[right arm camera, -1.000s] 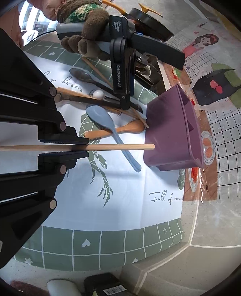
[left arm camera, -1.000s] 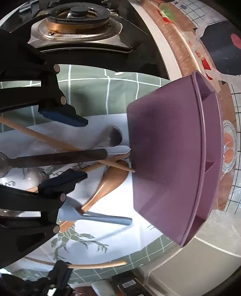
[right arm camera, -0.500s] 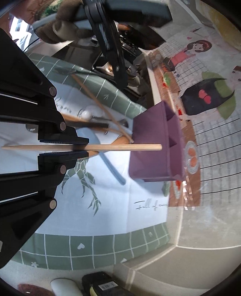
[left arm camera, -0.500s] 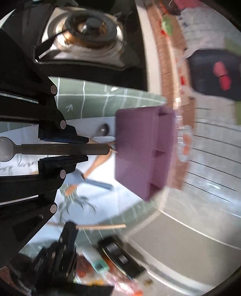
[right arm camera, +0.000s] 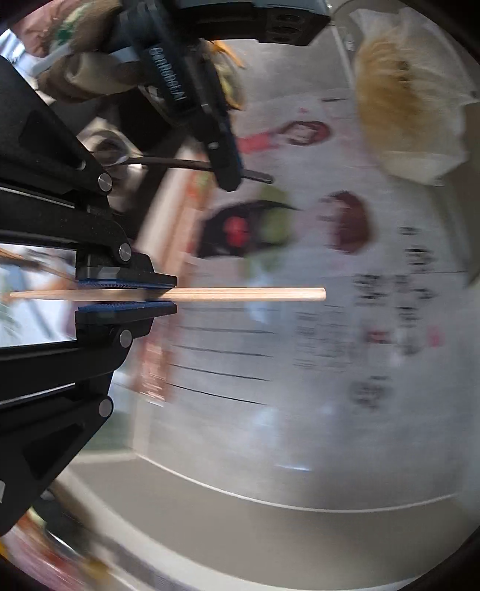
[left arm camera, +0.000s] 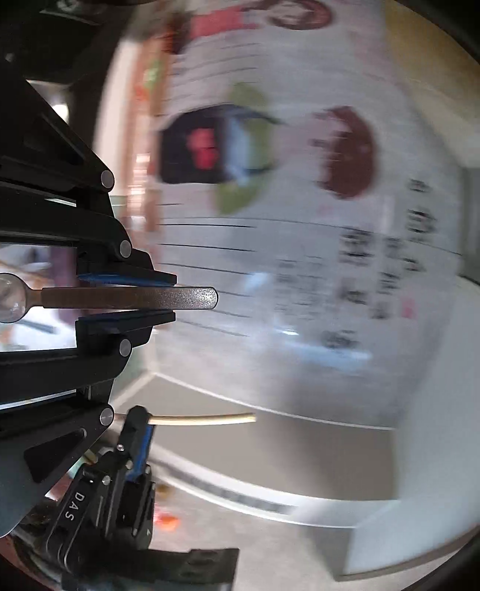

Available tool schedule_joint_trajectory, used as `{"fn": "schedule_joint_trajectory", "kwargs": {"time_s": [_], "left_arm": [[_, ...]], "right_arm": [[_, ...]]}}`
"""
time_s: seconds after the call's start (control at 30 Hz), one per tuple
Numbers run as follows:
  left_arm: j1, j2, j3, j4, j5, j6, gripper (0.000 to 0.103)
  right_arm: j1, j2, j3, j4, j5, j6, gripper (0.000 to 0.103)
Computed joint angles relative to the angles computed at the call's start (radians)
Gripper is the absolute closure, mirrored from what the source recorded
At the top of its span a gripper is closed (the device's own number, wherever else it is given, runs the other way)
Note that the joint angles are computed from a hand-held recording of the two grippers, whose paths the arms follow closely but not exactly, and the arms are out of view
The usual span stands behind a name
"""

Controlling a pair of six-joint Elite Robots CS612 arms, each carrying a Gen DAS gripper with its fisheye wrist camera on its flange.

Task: Organize utensils
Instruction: 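Lift the chopstick and spoon with both grippers over the purple holder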

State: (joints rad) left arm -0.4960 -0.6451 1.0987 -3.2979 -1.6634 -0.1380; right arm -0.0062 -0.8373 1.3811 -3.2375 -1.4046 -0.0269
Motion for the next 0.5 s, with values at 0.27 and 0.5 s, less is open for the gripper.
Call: {"fn": "schedule_joint_trajectory", "kwargs": {"time_s": [0.27, 0.5], "left_arm": [[-0.01, 0.061, -0.171, -0.06, 0.123, 0.059, 0.091], [-0.016, 0.19, -0.356, 0.042, 0.208, 0.078, 0.091]], "right_arm": [[0.004, 0.05, -0.147, -0.054, -0.029, 0.022, 0.097], [0.0, 0.15, -0.224, -0.047, -0.045, 0.038, 0.097]]}}
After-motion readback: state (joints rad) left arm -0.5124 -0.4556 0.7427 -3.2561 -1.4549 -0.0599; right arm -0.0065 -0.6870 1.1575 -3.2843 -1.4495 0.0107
